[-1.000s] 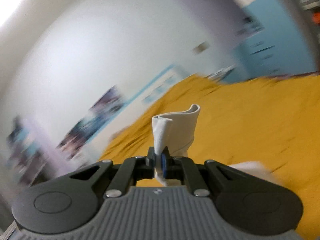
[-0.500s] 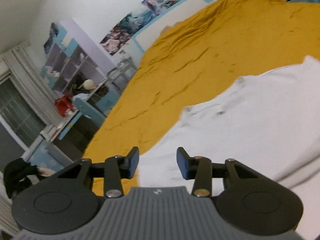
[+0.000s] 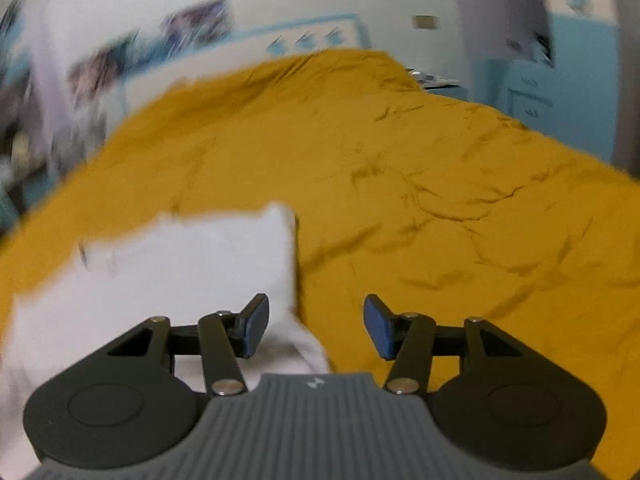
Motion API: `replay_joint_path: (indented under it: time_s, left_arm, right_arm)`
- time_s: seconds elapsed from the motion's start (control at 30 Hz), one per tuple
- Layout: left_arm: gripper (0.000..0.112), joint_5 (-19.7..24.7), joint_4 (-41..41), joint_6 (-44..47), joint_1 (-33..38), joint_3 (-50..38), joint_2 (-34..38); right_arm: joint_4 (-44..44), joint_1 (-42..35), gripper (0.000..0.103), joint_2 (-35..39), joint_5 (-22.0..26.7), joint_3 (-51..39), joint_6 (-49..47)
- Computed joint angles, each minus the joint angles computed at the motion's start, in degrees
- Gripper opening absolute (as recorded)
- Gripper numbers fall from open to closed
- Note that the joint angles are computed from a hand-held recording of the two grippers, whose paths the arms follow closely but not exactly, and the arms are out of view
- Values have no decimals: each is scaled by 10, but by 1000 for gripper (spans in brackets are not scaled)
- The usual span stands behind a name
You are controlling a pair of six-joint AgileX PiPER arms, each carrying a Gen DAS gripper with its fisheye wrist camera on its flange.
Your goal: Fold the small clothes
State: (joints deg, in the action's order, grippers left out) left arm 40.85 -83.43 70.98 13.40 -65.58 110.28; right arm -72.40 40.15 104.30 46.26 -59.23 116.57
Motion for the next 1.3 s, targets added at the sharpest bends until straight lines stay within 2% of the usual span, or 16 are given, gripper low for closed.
replay_joint_path:
  time_s: [0.03,0.1,0.17,0.3,0.37,0.57,0.73,0.8,0.83,0.87,1.0,1.07,1.13,1.2,1.23,1.3]
  left_arm:
    - [63,2,1,-2,0,-2,3]
    - [63,-25,31,-27,-11,-13,5]
    - [63,-64,88,-112,-17,-14,-6]
    - [63,12,42,-132,45,26,-19]
    - [63,25,34,-122,60,44,-27]
    - [63,-4,83,-195,31,-3,17]
    - [62,-42,46,-166,10,-16,39]
    - [39,-47,23,-147,6,-13,41]
    - [5,-31,4,-131,11,-11,44]
    - [6,-11,-19,-112,20,-7,45]
    - [6,7,-120,11,38,59,-5]
    - [6,3,-134,33,46,84,-30]
    - [6,-29,-95,13,41,85,-35]
    - [7,-56,-17,-58,32,63,-14]
    - [8,-59,12,-93,30,53,-1]
    - [8,-56,9,-101,35,58,-4]
  right_arm:
    - [4,3,49,11,5,-4,-44]
    - [7,-2,48,45,7,-27,-92]
    - [8,0,48,48,-1,-22,-102]
    - [-26,14,56,58,-4,-21,-51]
    - [-10,15,57,66,-3,-39,-67]
    - [5,26,58,72,2,-80,-78]
    - [24,24,60,69,4,-93,-91]
    - [29,25,60,70,13,-97,-83]
    - [27,26,60,70,16,-96,-76]
    - [25,26,61,69,17,-95,-70]
    - [25,24,63,71,20,-97,-64]
    - [23,23,63,70,21,-98,-66]
    - [18,21,65,69,18,-97,-65]
    - [11,17,65,69,9,-99,-59]
    - [9,14,65,69,3,-102,-59]
    - [0,9,65,68,-11,-108,-53]
